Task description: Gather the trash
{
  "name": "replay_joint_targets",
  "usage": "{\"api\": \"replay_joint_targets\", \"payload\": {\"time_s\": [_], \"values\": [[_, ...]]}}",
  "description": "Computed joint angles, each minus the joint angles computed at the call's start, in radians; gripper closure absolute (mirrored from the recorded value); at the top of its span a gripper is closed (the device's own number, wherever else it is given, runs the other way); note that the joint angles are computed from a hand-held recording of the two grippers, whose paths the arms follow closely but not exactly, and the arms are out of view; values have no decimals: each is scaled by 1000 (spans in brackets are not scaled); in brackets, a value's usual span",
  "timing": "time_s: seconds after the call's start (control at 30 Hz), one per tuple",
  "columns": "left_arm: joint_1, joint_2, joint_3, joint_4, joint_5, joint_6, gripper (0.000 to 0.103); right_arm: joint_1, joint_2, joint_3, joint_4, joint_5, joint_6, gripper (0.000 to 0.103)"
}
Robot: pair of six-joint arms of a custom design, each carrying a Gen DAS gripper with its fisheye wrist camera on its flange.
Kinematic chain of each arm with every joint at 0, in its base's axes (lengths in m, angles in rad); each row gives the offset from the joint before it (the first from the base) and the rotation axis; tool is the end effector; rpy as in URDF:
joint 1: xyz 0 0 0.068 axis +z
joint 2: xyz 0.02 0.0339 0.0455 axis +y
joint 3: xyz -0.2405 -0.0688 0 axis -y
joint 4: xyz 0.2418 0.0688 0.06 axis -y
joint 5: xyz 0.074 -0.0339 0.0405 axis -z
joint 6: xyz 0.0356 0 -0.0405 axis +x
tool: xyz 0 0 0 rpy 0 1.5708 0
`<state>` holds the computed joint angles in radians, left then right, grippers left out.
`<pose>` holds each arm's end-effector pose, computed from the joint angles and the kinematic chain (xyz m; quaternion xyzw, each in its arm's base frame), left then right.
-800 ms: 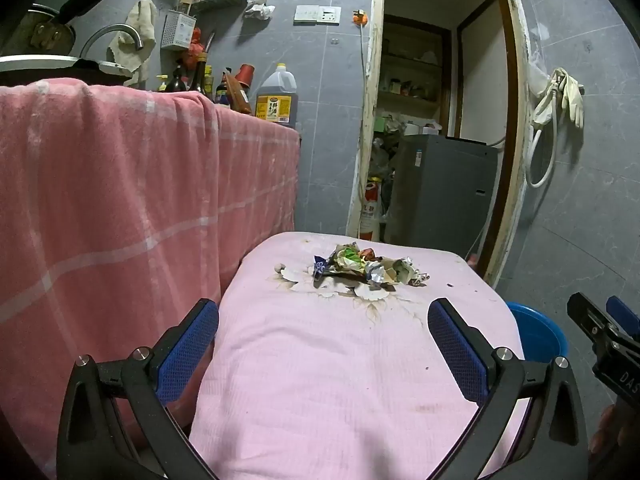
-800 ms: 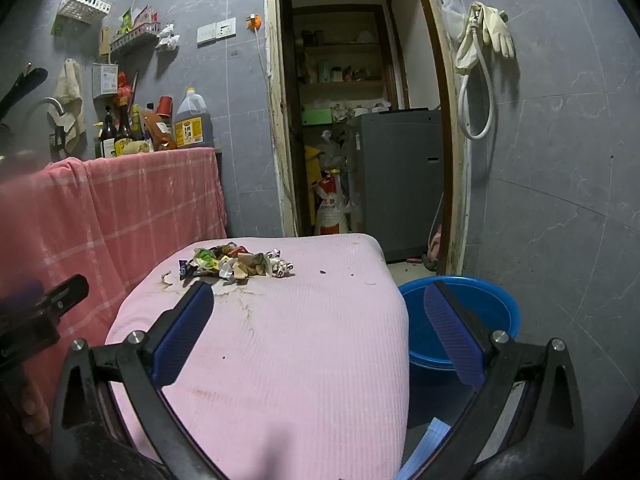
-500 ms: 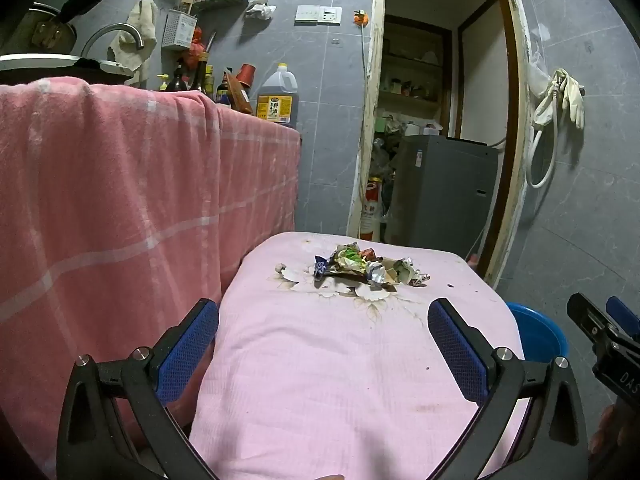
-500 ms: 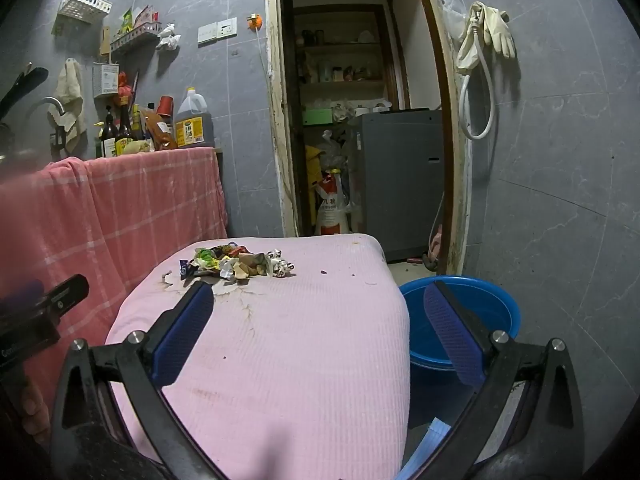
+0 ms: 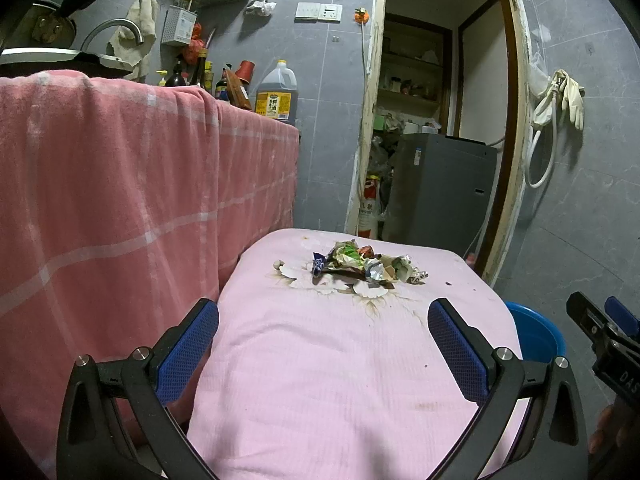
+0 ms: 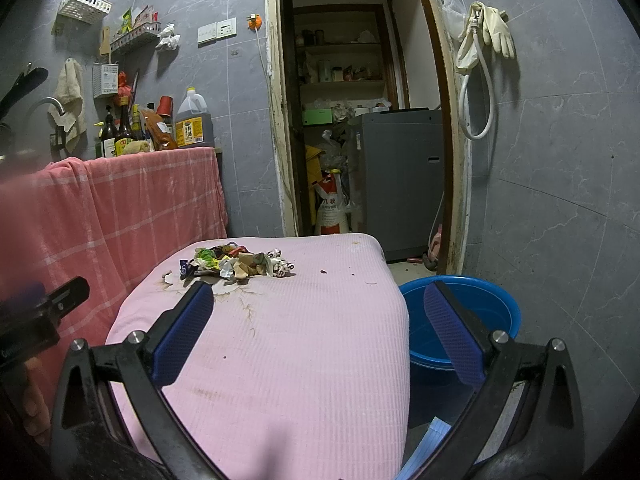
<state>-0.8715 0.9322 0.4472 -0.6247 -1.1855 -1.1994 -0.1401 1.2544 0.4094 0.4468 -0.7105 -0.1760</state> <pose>0.1266 -0.0992 0.1687 -0.2577 0.7758 0.1144 0.5645 0.2445 -0.0110 0.1619 -0.2064 0.7774 0.2045 0.5579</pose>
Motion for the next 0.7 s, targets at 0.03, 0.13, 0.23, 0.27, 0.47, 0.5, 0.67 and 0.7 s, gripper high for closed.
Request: {"api": "replay_joint_targets", "payload": {"time_s": [0.03, 0.13, 0.23, 0.27, 0.47, 0.5, 0.67, 0.7], "values": [[0, 2, 5, -5, 0, -3, 1, 0, 0, 0, 0, 0, 0, 0], [-10, 21, 15, -18, -4, -26, 1, -1, 0, 1, -3, -2, -1, 0], [-10, 19, 15, -17, -3, -25, 1, -1, 0, 1, -3, -2, -1, 0], [-11, 22, 16, -19, -4, -28, 1, -1, -1, 1, -4, -2, -1, 0], [-9, 16, 15, -17, -2, -23, 1, -2, -2, 0, -4, -3, -1, 0], [-10, 17, 14, -17, -3, -24, 1, -2, -2, 0, -4, -3, -1, 0], [-4, 12, 7, -3, 0, -11, 1, -4, -2, 2, -6, -5, -2, 0], [-5, 12, 6, -2, -1, -12, 1, -4, -2, 3, -7, -5, -3, 0]]}}
